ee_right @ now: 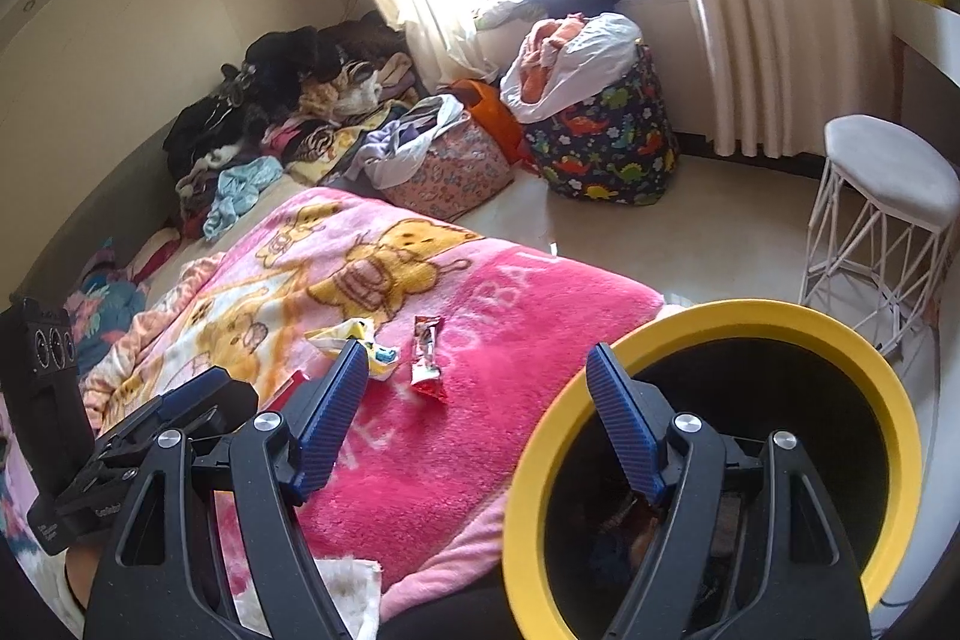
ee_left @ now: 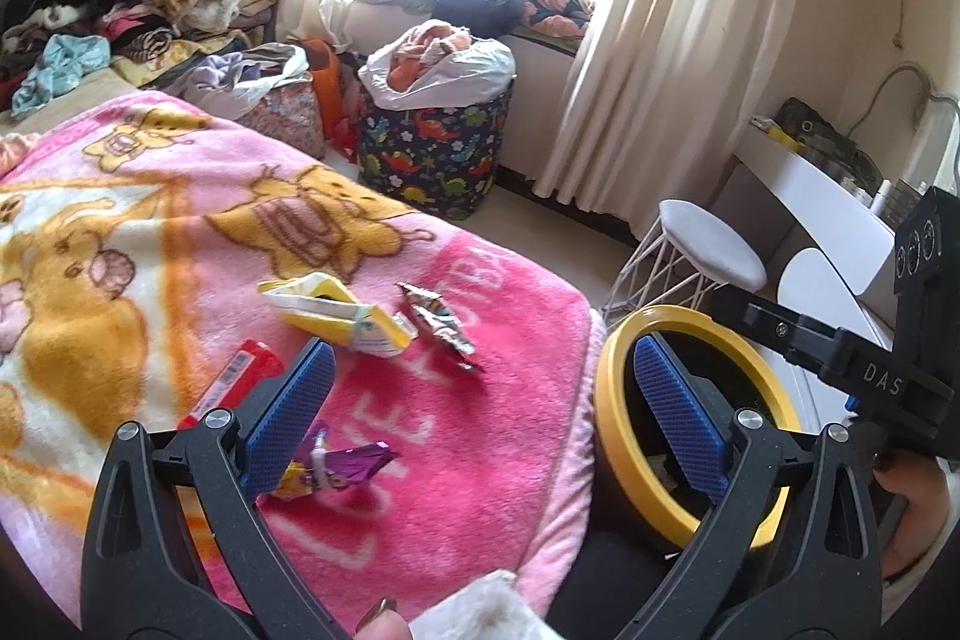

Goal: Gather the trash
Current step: 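Move both tools back toward the remaining trash on the blanket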

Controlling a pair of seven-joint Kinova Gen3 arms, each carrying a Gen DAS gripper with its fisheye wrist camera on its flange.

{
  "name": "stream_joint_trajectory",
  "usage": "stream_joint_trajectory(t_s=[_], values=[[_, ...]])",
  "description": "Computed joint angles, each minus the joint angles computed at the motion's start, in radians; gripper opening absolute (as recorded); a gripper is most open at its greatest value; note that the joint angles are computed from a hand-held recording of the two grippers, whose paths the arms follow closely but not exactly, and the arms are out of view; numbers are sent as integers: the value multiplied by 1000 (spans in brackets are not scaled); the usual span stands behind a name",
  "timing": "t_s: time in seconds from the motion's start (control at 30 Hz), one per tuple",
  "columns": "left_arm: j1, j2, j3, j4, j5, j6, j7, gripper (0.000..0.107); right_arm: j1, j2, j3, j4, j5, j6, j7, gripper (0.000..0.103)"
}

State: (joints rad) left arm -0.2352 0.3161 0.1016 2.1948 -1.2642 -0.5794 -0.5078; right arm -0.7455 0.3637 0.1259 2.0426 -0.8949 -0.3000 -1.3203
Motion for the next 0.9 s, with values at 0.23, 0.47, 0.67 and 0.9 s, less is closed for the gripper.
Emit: stream_joint_trajectory(t_s=[0.23, 0.47, 0.67, 0.9], values=[[-24, 22, -11, -5, -19, 15, 11, 92, -31, 50, 61, -80, 25, 89, 13, 73], [-48, 52, -12, -18, -54, 24, 32, 92, -13, 105, 80, -153, 124, 173, -75, 72], [-47, 85, -16, -40, -139, 37, 95, 92, 16, 160, 79, -229, 209, 252, -141, 68], [-11, 121, -36, -59, -183, 67, 135, 91, 40, 234, 73, -343, 313, 358, -210, 65]])
